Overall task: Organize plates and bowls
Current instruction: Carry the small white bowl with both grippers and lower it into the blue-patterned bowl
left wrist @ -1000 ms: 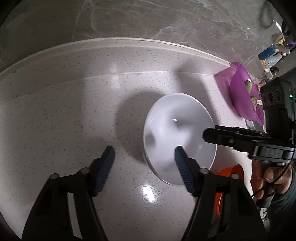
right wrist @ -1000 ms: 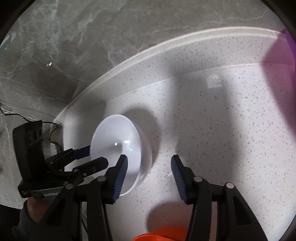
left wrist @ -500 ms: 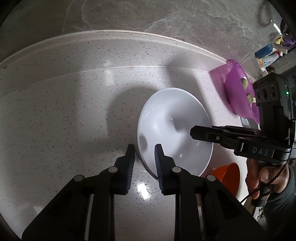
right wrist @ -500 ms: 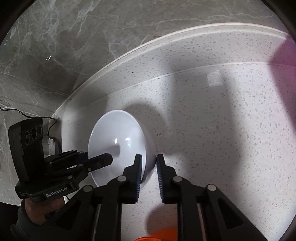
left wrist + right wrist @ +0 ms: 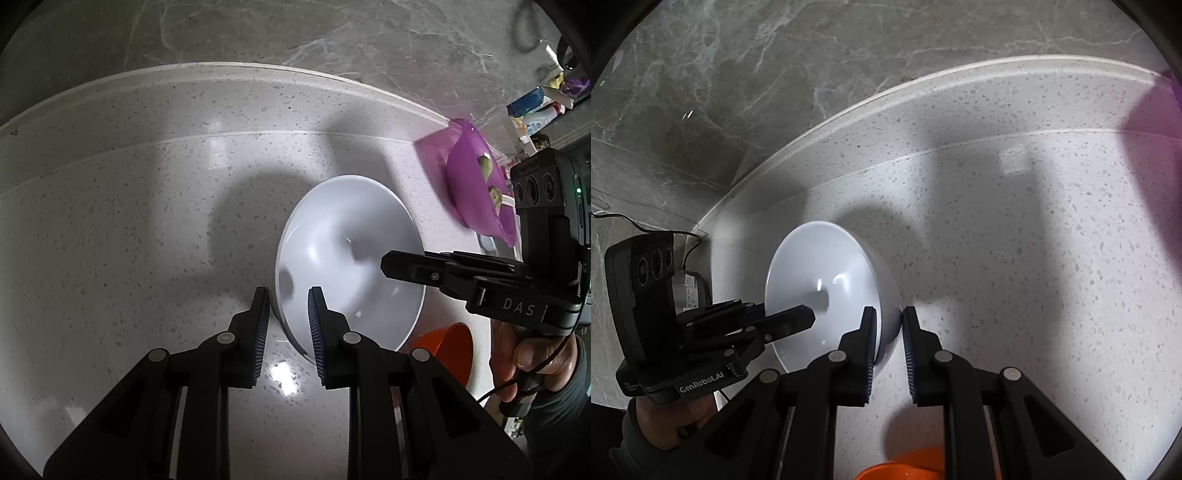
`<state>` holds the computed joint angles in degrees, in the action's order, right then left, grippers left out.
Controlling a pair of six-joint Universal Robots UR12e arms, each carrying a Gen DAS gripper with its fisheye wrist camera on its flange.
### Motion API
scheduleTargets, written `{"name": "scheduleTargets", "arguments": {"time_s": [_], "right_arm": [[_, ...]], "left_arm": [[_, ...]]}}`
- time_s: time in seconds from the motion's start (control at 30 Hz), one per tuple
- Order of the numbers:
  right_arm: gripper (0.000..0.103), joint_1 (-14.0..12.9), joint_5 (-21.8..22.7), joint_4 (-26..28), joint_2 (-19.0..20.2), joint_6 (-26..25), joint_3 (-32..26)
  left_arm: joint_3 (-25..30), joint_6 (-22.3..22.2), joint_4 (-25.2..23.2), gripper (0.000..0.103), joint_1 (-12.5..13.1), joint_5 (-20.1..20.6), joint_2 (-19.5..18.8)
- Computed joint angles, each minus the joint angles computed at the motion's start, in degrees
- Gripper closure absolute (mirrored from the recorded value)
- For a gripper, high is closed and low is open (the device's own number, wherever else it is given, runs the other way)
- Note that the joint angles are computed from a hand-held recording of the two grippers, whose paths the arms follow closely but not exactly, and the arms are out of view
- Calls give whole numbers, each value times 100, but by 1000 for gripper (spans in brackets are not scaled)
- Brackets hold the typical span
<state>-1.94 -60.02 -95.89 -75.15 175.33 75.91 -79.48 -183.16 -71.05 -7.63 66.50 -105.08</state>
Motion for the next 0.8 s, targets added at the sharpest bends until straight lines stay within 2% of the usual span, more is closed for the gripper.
{"name": "scheduleTargets", "arguments": {"time_s": [0.37, 0.8], "right_arm": [[86, -93, 60, 71, -317, -9, 65], [86, -479, 200, 122, -1443, -135, 881]], "left_arm": [[-67, 44, -130, 83, -105, -140, 303], [-679, 36, -164, 83, -467, -558, 1129]]}}
